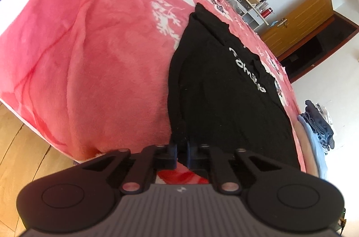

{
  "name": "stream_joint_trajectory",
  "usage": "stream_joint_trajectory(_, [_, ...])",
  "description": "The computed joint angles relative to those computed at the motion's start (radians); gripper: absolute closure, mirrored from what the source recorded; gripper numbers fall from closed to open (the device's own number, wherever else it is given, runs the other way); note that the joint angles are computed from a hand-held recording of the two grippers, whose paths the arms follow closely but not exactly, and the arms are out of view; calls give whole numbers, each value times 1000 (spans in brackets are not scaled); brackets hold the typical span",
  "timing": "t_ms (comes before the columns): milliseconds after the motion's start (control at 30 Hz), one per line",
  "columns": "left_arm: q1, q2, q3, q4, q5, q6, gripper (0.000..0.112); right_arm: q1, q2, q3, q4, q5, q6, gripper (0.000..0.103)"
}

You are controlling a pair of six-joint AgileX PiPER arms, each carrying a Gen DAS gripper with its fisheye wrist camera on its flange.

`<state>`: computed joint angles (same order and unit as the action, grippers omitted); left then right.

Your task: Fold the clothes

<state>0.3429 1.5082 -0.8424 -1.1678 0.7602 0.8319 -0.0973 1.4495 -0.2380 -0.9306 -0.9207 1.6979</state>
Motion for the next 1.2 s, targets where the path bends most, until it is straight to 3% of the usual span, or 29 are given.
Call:
stream_joint_trajectory(267, [12,-19,-24,-151,81,27,105,-59,-3,-42,-15,-115,-11,99])
stream_joint_trajectory(467, [-30,17,-80,-270,76,50,105,-89,12,-146,-54,-125,22,99])
stream_joint_trajectory(667, [-95,91,-195,-350,24,48,105,-109,38,-314,-114,-71,82,99])
stream_joint_trajectory(967, [-198,308,-541,-354,-114,-80,105,-123,198,-677,-178,13,160,99])
stream_joint_trajectory(1200, [-260,577,-963,-135,-187,-392,105,-95,392,-989,-171,126,232,99])
